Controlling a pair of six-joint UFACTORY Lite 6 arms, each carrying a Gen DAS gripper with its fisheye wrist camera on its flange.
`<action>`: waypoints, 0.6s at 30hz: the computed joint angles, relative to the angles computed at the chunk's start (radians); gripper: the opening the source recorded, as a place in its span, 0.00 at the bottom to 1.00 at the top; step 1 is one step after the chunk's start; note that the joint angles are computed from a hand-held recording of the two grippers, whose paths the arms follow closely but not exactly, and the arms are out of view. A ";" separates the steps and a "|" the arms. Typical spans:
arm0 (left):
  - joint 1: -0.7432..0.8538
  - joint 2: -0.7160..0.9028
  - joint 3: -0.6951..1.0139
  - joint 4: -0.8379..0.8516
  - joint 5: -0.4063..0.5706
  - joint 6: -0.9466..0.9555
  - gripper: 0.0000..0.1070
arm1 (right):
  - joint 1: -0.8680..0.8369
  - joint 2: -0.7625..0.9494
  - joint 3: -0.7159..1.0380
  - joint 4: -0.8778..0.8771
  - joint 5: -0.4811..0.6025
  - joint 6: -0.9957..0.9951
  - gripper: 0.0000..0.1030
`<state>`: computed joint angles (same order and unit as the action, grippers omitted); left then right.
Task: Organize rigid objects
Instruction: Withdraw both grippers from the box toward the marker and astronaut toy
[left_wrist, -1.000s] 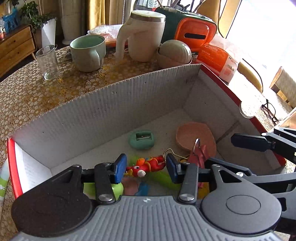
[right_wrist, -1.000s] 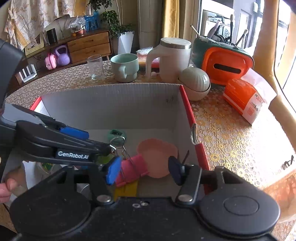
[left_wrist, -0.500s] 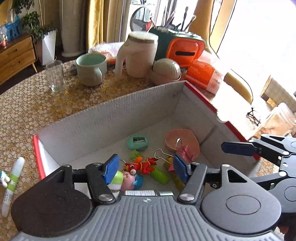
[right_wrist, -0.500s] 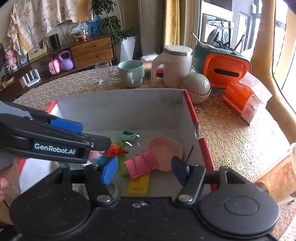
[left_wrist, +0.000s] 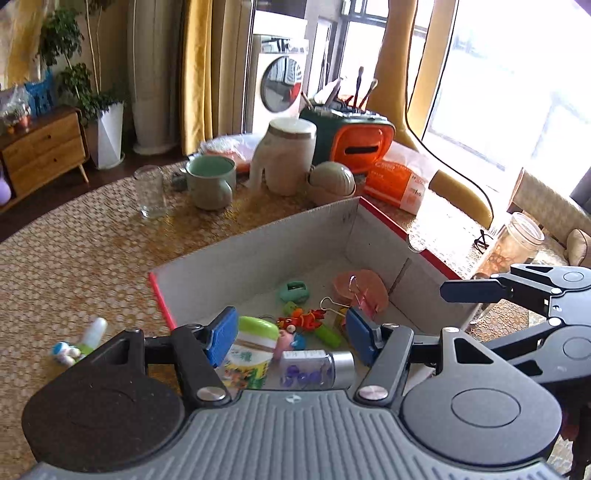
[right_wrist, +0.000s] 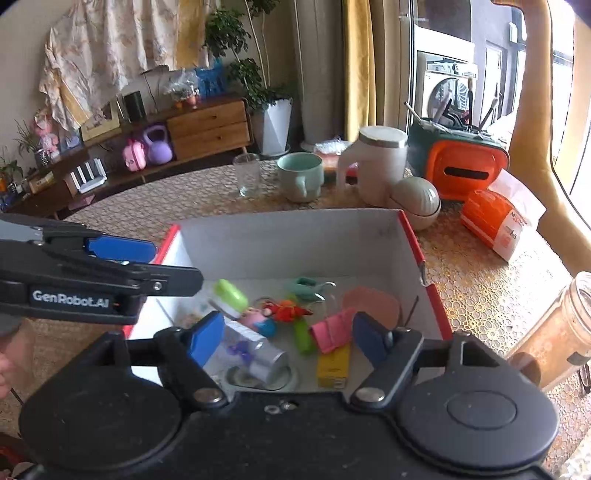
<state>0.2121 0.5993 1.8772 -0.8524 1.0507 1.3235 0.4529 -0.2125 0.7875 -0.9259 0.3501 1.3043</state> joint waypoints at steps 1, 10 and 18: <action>0.017 -0.008 -0.004 -0.008 0.011 0.014 0.60 | 0.017 -0.004 0.003 -0.008 0.012 0.015 0.78; 0.176 -0.039 -0.009 -0.069 0.108 0.130 0.69 | 0.197 0.003 0.028 -0.145 0.091 0.233 0.90; 0.293 0.002 0.032 -0.105 0.136 0.174 0.77 | 0.330 0.098 0.108 -0.283 0.156 0.404 1.00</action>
<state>0.5046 0.6010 1.9094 -0.9571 1.1866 1.4973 0.7830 -0.1144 0.8952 -1.2086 0.5057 1.7080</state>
